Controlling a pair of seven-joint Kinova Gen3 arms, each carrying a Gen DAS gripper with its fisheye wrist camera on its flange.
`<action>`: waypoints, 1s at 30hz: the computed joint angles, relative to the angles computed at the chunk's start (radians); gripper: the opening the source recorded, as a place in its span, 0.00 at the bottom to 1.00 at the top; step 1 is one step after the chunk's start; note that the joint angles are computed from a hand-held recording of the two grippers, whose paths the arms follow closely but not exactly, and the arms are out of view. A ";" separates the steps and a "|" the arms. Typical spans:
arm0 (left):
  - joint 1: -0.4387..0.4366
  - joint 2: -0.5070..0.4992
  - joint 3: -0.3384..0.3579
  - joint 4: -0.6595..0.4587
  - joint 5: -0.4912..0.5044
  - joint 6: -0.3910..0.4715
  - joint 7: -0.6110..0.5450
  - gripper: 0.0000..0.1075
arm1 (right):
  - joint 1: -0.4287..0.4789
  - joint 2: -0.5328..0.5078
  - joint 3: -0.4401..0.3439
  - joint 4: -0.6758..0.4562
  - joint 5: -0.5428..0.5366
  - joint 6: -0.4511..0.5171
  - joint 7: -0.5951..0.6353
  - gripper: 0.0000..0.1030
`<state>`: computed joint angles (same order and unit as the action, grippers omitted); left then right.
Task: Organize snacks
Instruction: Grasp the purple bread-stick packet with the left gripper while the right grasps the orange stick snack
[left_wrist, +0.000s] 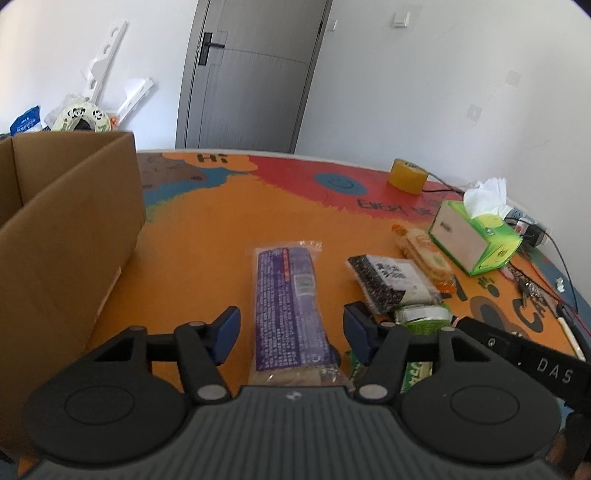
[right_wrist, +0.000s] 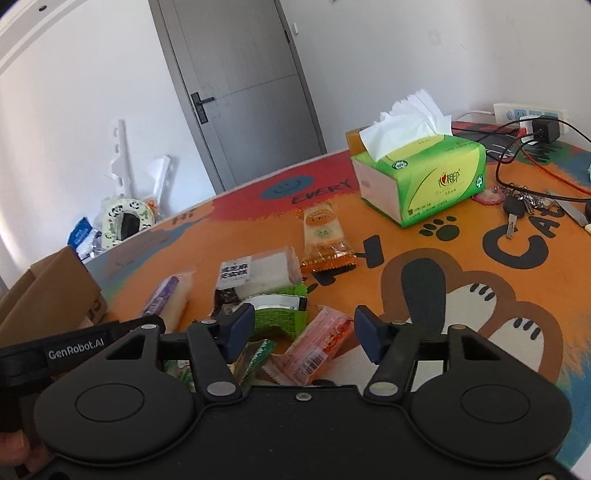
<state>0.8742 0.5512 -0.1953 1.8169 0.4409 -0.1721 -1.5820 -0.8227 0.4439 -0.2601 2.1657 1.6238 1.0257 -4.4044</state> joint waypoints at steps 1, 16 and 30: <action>-0.005 0.004 0.000 -0.007 0.002 0.011 0.001 0.55 | 0.003 0.004 0.001 -0.004 0.003 -0.004 0.004 0.58; -0.017 -0.007 0.026 0.029 -0.061 -0.006 0.049 0.36 | -0.014 0.017 0.007 0.001 -0.031 -0.018 0.037 0.26; -0.154 -0.082 0.203 0.142 -0.093 -0.103 0.030 0.21 | -0.109 0.007 -0.018 0.034 -0.062 0.109 -0.040 0.16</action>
<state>0.7201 0.4696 0.0080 1.9594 0.3479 -0.2746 -1.5524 -0.9319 0.4510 -0.2785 2.1993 1.5613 1.1342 -4.4447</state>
